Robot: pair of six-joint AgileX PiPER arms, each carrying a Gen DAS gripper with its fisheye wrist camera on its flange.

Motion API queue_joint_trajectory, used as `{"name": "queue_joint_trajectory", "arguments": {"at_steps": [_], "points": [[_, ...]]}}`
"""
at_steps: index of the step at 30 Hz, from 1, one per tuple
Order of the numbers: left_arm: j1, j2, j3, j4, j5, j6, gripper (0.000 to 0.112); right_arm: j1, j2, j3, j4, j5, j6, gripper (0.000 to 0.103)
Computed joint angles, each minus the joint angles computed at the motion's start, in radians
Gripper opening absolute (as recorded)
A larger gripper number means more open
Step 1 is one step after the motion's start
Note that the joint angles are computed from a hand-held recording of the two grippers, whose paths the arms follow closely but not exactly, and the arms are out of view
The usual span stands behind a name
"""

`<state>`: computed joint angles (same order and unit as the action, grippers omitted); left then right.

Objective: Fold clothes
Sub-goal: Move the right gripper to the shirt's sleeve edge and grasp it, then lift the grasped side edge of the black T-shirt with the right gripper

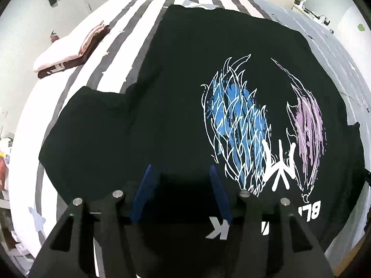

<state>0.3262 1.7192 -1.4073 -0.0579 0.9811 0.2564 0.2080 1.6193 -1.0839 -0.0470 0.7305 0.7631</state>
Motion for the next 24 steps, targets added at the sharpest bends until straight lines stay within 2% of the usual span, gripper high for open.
{"name": "queue_joint_trajectory", "arguments": {"at_steps": [2, 5, 9, 14, 17, 18, 21, 24], "points": [[0.001, -0.01, 0.009, -0.006, 0.006, -0.007, 0.049, -0.014, -0.011, 0.015, 0.017, -0.016, -0.006, 0.031], [0.0, -0.029, 0.025, -0.014, 0.012, -0.009, 0.049, -0.003, -0.029, 0.026, -0.058, 0.023, 0.058, 0.031], [0.002, -0.043, 0.043, -0.022, 0.013, 0.006, 0.049, -0.023, -0.055, 0.067, 0.031, -0.008, 0.01, 0.032], [0.018, -0.048, 0.05, -0.024, 0.019, 0.012, 0.049, 0.019, -0.006, 0.022, 0.071, -0.008, -0.01, 0.033], [0.035, -0.051, 0.043, -0.034, 0.026, 0.028, 0.049, 0.004, 0.007, 0.025, 0.065, -0.023, 0.02, 0.022], [0.041, -0.053, 0.041, -0.035, 0.026, 0.035, 0.049, -0.008, 0.004, 0.031, 0.079, -0.029, 0.014, 0.01], [0.063, -0.055, 0.036, -0.039, 0.025, 0.058, 0.049, -0.046, -0.003, 0.048, 0.126, -0.046, -0.006, 0.006], [0.103, -0.057, 0.04, -0.064, 0.023, 0.092, 0.049, 0.0, 0.024, -0.021, 0.035, 0.031, 0.015, 0.003]]}}
